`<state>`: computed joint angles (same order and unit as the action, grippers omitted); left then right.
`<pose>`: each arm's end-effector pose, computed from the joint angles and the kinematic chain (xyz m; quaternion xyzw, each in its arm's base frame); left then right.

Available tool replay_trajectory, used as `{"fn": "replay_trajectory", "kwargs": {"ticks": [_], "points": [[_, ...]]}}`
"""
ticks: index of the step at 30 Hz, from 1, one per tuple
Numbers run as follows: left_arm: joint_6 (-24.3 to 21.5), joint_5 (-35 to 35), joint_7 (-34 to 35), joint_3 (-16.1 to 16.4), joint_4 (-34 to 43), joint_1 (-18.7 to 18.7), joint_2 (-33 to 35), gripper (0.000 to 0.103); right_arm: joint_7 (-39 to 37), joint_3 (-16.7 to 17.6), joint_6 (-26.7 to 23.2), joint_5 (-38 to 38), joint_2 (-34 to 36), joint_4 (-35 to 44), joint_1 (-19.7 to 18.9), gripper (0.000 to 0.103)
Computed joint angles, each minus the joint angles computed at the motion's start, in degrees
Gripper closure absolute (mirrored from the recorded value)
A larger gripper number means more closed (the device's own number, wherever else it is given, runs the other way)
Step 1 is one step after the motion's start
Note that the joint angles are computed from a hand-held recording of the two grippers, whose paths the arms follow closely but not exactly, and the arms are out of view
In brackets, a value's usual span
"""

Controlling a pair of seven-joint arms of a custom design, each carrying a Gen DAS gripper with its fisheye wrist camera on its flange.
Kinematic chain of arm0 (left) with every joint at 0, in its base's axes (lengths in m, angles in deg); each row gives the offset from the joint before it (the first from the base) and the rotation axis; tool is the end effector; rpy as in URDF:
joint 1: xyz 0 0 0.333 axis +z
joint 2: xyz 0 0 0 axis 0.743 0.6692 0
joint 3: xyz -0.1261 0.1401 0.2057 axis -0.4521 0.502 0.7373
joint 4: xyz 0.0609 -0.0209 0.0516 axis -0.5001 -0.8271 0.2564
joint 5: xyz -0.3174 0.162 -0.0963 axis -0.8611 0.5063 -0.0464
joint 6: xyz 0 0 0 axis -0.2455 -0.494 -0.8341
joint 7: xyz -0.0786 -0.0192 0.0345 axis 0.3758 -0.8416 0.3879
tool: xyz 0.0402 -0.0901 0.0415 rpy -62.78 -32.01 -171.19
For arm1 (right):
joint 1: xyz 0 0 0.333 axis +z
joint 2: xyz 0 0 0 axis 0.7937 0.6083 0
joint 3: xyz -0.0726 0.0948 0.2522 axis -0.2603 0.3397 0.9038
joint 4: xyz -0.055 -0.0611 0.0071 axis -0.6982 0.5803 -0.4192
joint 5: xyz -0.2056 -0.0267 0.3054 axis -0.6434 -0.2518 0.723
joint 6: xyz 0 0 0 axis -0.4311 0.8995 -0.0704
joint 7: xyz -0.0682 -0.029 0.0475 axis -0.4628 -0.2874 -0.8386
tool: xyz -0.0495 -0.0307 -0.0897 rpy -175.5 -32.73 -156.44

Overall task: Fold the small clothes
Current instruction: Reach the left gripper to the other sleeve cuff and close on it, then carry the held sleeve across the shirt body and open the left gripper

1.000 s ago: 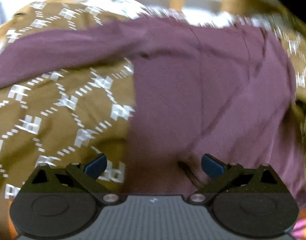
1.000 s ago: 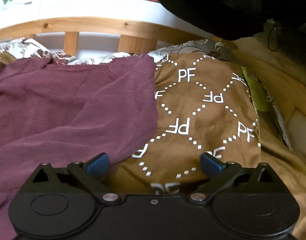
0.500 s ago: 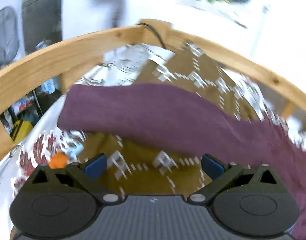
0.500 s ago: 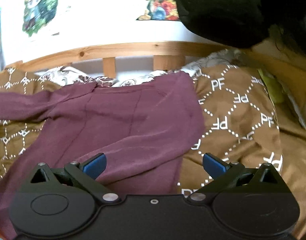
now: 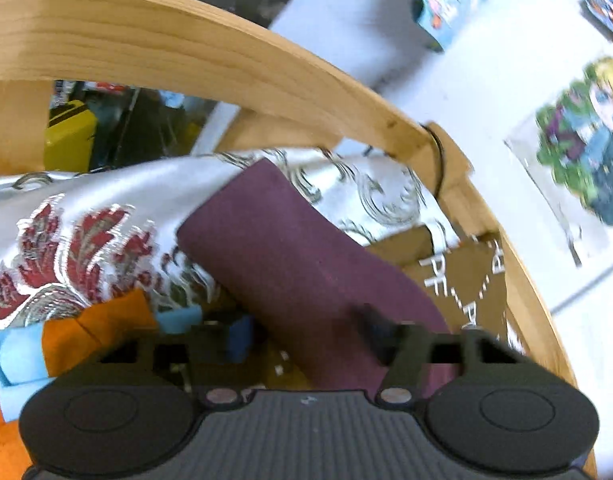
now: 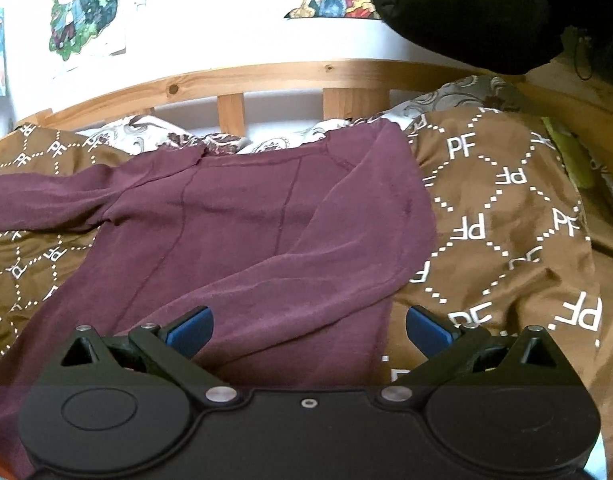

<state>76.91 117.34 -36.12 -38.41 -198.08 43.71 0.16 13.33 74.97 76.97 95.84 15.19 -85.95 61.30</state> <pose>0.3472 -0.0967 0.5225 -0.8854 -0.0842 -0.3058 0.3397 0.5133 0.0194 0.4700 -0.7791 0.4353 -0.1886 0.4099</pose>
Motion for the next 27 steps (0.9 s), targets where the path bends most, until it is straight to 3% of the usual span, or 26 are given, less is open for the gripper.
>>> {"fn": "replay_trajectory", "kwargs": {"ticks": [2, 4, 12, 18, 20, 23, 25, 27], "points": [[-2.8, -0.4, -0.3, -1.2, 0.6, 0.0, 0.2, 0.087, -0.4, 0.1, -0.5, -0.5, 0.0, -0.1, 0.1, 0.001], [-4.8, 0.3, -0.6, -2.4, 1.0, -0.5, 0.0, 0.094, -0.8, 0.2, -0.8, -1.0, -0.2, -0.3, 0.2, 0.001], [-11.5, 10.5, 4.1, -6.5, 5.6, -2.1, 5.1, 0.098, -1.8, 0.3, -1.2, -1.8, -0.3, -0.7, 0.5, 0.001], [-14.6, 14.2, 7.8, -6.5, 8.2, -3.8, 8.4, 0.099, -1.8, 0.2, -1.2, -1.2, -0.3, -0.6, 0.6, 0.001], [-12.8, 17.7, 8.4, -6.1, 8.5, -4.1, 8.8, 0.099, -1.8, 0.2, -1.3, -1.1, -0.5, -0.7, 0.6, 0.001], [-7.9, 29.1, 11.7, -7.3, 10.1, -3.7, 11.0, 0.099, -2.6, 0.0, -1.5, -0.1, -0.6, -0.7, 0.7, 0.001], [-1.9, 37.0, 13.8, -7.4, 11.7, -3.7, 12.9, 0.099, -3.4, 0.1, -0.9, 0.7, -0.6, -0.7, 0.8, 0.001], [8.2, 43.9, 15.8, -5.9, 13.7, -4.2, 15.2, 0.099, -4.8, 0.0, 0.3, 2.5, -0.7, -0.7, 1.0, 0.001]]}}
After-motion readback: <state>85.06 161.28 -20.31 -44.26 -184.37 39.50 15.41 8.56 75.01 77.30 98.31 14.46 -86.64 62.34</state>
